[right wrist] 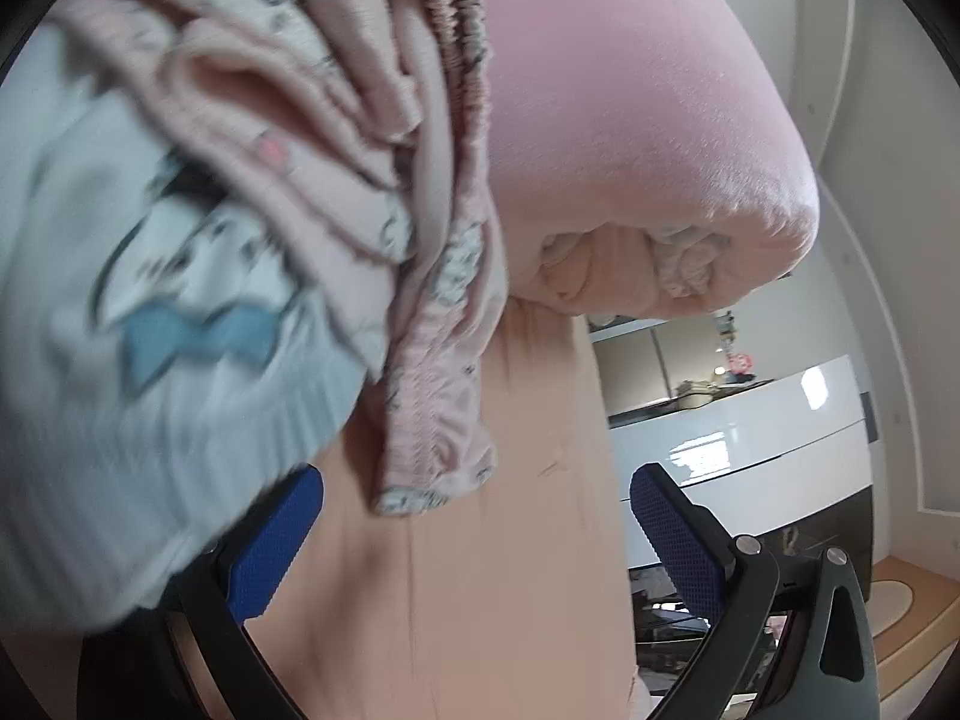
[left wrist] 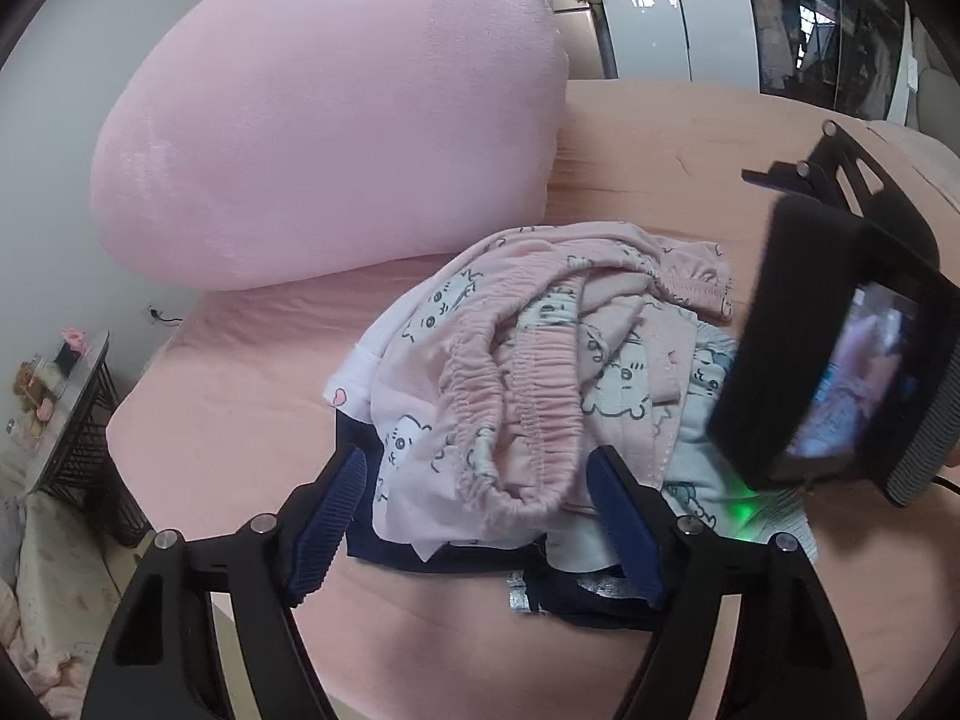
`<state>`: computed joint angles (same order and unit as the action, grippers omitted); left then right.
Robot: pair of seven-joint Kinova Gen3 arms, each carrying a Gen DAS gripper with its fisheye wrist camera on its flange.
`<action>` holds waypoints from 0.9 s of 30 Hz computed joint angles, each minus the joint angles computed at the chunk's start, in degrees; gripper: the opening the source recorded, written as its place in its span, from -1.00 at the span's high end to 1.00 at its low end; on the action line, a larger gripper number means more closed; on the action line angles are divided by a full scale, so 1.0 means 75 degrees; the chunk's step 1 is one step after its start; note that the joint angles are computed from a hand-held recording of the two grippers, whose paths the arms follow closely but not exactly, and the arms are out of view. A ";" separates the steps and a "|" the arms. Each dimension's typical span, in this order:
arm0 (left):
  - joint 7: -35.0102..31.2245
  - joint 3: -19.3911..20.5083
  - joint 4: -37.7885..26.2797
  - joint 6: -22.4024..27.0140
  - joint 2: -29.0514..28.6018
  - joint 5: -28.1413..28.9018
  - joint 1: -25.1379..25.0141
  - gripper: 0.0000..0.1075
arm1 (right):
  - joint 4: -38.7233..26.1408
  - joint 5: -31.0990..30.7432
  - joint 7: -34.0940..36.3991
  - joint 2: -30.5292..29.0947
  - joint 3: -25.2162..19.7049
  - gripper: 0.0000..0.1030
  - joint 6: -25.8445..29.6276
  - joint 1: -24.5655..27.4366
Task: Fold clothes
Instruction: 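Grasp the pink pajama waistband with the right gripper while the left gripper approaches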
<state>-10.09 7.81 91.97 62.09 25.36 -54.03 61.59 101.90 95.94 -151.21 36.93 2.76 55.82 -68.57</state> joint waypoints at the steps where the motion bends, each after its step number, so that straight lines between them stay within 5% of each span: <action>1: 0.0093 -0.0017 0.0025 -0.0036 0.0005 -0.0032 0.0016 -0.40 | -0.0120 -0.0019 0.0018 0.0109 0.0084 -0.99 0.0027 -0.0027; 8: 0.0068 -0.0042 0.0062 0.0092 0.0120 -0.0438 0.0202 -0.40 | -0.0756 -0.0385 0.0952 0.0175 -0.0735 -1.00 0.0092 0.0804; 18: 0.0765 -0.0007 0.0617 -0.0987 -0.0378 -0.0552 -0.0193 -0.40 | -0.0596 -0.0136 0.1027 0.0064 -0.1152 -0.96 -0.0095 0.1185; 24: 0.0738 0.0097 0.0478 -0.0805 -0.0371 -0.0496 -0.0248 -0.40 | -0.0597 -0.0865 0.1911 -0.0206 -0.1319 -0.18 -0.1122 0.1581; 27: 0.0540 0.0082 0.0464 -0.0620 -0.0234 -0.0446 -0.0244 -0.40 | -0.0504 -0.0708 0.1815 -0.0248 -0.1227 -0.10 -0.1382 0.1645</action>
